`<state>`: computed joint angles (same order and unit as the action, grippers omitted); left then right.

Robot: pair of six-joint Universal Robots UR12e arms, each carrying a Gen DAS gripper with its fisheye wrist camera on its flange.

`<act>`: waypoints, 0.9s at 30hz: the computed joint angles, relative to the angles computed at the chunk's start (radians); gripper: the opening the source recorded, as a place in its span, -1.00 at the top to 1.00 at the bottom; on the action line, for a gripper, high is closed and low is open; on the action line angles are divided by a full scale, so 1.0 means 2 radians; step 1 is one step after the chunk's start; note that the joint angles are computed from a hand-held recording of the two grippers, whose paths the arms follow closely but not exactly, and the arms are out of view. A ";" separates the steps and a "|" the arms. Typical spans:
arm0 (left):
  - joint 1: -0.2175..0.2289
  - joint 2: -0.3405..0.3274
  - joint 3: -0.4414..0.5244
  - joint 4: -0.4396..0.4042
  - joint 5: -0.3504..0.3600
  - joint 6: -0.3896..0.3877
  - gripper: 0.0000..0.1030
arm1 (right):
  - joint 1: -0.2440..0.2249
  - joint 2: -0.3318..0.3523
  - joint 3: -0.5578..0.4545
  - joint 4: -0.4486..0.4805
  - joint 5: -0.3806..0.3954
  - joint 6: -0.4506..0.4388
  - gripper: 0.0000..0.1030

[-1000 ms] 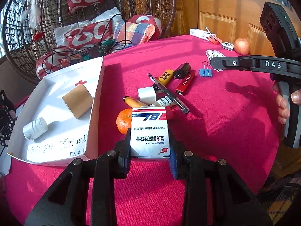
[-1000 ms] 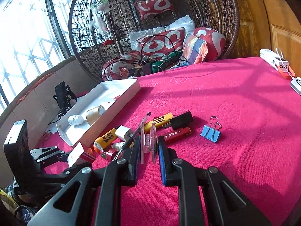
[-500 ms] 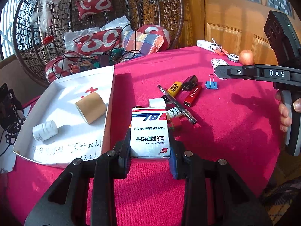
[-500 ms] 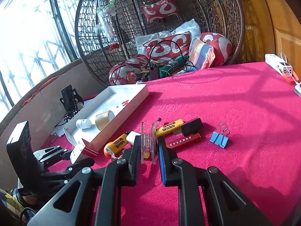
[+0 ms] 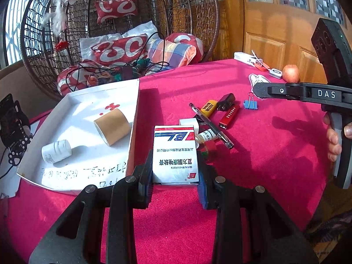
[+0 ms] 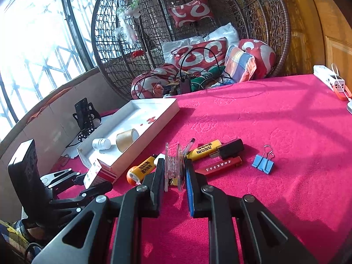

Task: Organize rigid objects
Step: 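Carry the medicine box and clear plastic piece into the white tray and release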

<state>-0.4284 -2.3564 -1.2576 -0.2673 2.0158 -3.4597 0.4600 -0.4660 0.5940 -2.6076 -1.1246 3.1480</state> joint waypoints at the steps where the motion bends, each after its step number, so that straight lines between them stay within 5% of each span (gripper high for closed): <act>1: 0.000 0.000 -0.001 0.001 0.001 -0.001 0.38 | 0.000 0.000 -0.001 0.000 0.001 0.000 0.69; 16: 0.003 0.008 -0.016 0.022 0.008 -0.015 0.38 | 0.006 0.008 -0.021 0.006 -0.001 -0.008 0.69; 27: 0.009 0.021 -0.033 0.035 0.048 -0.039 0.38 | 0.014 0.041 -0.097 0.038 0.004 -0.035 0.69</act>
